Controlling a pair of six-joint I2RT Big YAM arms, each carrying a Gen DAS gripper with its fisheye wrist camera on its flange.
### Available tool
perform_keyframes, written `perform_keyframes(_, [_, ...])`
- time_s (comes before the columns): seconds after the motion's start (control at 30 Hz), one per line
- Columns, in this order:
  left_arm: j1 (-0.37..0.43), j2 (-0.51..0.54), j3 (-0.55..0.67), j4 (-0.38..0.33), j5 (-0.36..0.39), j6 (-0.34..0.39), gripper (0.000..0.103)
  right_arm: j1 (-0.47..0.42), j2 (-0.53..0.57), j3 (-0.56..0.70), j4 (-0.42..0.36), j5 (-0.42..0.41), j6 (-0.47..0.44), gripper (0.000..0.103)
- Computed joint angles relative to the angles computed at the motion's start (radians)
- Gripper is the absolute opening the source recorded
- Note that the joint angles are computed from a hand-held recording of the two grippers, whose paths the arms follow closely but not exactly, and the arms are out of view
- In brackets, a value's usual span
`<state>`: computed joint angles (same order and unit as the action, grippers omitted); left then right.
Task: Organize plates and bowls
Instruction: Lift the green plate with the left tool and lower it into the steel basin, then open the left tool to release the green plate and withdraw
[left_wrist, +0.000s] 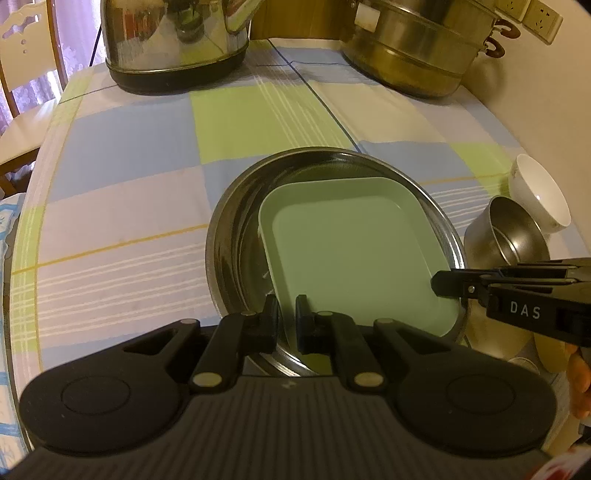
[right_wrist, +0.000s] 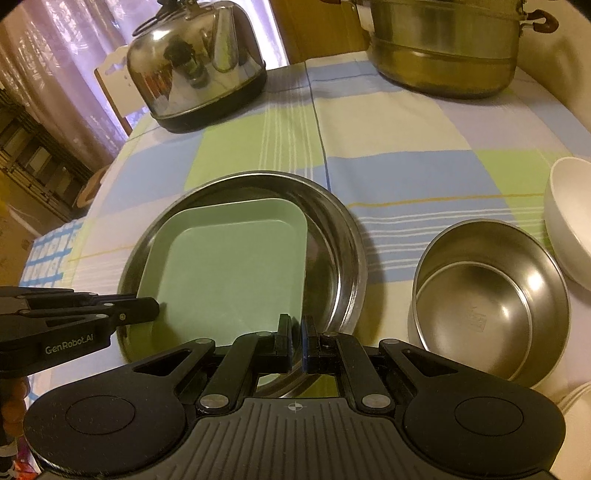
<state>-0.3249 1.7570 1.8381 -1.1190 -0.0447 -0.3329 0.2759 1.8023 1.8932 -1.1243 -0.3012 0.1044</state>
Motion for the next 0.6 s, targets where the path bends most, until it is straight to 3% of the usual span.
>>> perform_keyframes(0.17, [-0.002, 0.01, 0.002, 0.004, -0.004, 0.0, 0.009, 0.0, 0.006, 0.0, 0.011, 0.014, 0.004, 0.005])
perform_keyframes(0.3, [-0.011, 0.012, 0.002, 0.009, -0.033, 0.003, 0.02, 0.007, -0.011, -0.032, 0.057, 0.06, 0.028, 0.005])
perform_keyframes(0.6, [-0.02, -0.009, 0.002, 0.016, -0.052, -0.008, 0.036, -0.017, -0.041, -0.062, 0.109, 0.002, 0.107, 0.006])
